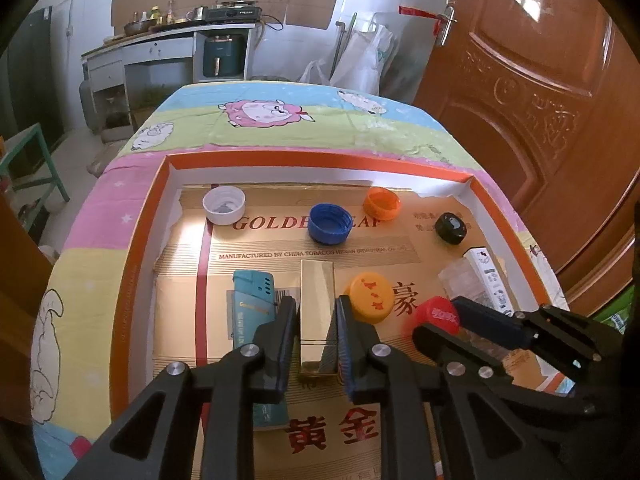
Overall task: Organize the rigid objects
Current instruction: 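Carry the gold bar into the box with the left tool while the right tool carries the red cap, then open the left tool releasing the gold bar while the right tool releases the red cap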
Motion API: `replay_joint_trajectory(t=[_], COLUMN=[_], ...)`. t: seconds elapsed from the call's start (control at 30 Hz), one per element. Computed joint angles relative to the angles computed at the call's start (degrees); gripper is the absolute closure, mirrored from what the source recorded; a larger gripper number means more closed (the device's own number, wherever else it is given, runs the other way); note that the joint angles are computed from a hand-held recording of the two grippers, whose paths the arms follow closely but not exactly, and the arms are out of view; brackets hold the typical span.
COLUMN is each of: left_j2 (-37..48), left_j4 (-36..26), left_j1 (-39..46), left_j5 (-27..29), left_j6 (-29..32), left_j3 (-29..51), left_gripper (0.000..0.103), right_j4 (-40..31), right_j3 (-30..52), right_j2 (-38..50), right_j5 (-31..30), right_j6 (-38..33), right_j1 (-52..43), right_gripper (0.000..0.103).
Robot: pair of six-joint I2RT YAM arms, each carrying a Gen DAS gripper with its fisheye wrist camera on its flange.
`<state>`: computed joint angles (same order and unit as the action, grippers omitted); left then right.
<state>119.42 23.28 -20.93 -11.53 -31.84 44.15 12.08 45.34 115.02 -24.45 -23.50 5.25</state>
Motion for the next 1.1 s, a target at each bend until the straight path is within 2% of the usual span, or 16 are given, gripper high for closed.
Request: replay_joint_trajectory(t=[0.17,0.23,0.3,0.37,0.63,0.8,0.97,1.1], left_j2=[-0.4,-0.5,-0.6,-0.9,-2.9,-4.9,-7.5,-10.0], left_j4=[1.6,2.3,3.3,4.2,5.8,7.0,7.0,4.2], left_j1=[0.4,0.5,0.6,0.8,1.2,1.2,0.5,-1.5], left_j5=[0.7,0.9,1.3,1.4,1.4,0.8,-0.8,-4.9], left_j6=[0.0,0.0,0.0,-0.1,-0.1,-0.3,-0.9,-1.4], left_j3=[-1.1,-1.5,-2.0,-2.6,-4.7,-6.9,-9.0,-9.7], left_gripper=[0.081,0.077,0.064,0.056,0.055,0.055,0.055,0.055], right_j4=[-0.5,-0.3,-0.1,0.1,0.4,1.4,2.2,2.6], right_j3=[0.6,0.7,0.7,0.8,0.2,-1.4,-3.4,-5.0], right_j2=[0.9,1.1,1.1,1.3,0.9,-0.9,-3.1,-5.2], right_j5=[0.4,0.3,0.4,0.7,-0.2,-0.9,-0.7,-1.1], right_j6=[-0.4,-0.4,-0.3,-0.3,-0.1,0.6,1.0,1.4], right_j1=[0.4,0.3,0.4,0.5,0.3,0.3,0.2,-0.6], right_gripper=[0.072,0.072,0.072,0.072,0.069,0.051,0.048,0.048])
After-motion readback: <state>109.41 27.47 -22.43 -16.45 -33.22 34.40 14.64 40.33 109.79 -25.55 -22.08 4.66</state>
